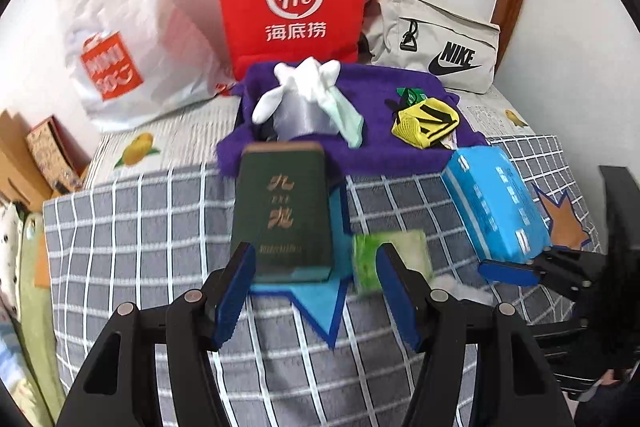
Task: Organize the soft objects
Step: 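Move the right gripper down to the white crumpled cloth and grasp it, then grasp the green tissue packet with the left gripper while the right holds the white cloth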
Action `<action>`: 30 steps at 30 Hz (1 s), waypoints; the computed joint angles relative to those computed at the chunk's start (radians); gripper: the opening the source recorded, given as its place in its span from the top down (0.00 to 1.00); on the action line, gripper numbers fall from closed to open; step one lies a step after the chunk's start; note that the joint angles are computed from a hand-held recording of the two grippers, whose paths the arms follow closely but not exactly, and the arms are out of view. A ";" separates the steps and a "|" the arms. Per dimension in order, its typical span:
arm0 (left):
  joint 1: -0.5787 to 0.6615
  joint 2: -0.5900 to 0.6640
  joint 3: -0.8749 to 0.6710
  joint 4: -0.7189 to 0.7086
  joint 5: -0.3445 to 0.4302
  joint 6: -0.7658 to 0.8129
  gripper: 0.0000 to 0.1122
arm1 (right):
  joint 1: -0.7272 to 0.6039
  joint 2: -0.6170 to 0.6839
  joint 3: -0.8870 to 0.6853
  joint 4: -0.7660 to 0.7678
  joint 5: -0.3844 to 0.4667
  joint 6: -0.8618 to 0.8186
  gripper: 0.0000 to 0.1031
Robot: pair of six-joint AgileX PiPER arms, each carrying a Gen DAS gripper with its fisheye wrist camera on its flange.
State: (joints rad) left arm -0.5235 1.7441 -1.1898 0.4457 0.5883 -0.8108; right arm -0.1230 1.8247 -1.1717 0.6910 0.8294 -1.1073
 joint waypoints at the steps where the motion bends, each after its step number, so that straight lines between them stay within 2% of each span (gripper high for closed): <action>1: 0.000 -0.021 0.033 -0.003 -0.016 -0.012 0.46 | 0.005 -0.008 0.030 0.014 -0.018 -0.034 0.57; 4: -0.001 -0.070 0.121 -0.015 -0.052 -0.035 0.46 | 0.024 -0.021 0.089 0.033 -0.082 -0.087 0.57; 7: -0.013 -0.081 0.175 0.049 -0.061 -0.089 0.46 | 0.059 -0.016 0.121 0.012 -0.171 -0.075 0.58; 9: -0.012 -0.078 0.199 0.078 -0.063 -0.130 0.46 | 0.074 -0.002 0.126 0.009 -0.192 -0.085 0.58; 13: 0.010 -0.090 0.249 0.032 -0.142 -0.105 0.46 | 0.126 -0.006 0.173 -0.026 -0.313 -0.082 0.58; 16: 0.015 -0.075 0.255 0.005 -0.169 -0.084 0.46 | 0.139 -0.017 0.211 -0.006 -0.386 -0.125 0.67; 18: 0.012 -0.056 0.250 -0.007 -0.181 -0.072 0.46 | 0.135 -0.020 0.224 0.005 -0.416 -0.147 0.79; 23: 0.001 0.008 0.209 -0.060 -0.203 -0.027 0.46 | 0.054 -0.017 0.184 0.053 -0.285 -0.166 0.83; 25: -0.008 0.035 0.185 -0.078 -0.212 -0.017 0.46 | 0.031 -0.047 0.194 0.067 -0.253 -0.188 0.83; 27: -0.020 0.065 0.156 -0.106 -0.221 0.000 0.46 | -0.019 -0.081 0.205 0.109 -0.183 -0.242 0.83; 30: -0.056 0.121 0.089 -0.115 -0.212 0.010 0.46 | -0.065 -0.115 0.224 0.116 -0.150 -0.259 0.83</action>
State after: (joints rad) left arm -0.5790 1.8655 -1.1004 0.3308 0.3759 -0.8008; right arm -0.1878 1.7093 -0.9482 0.8068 0.6797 -1.3666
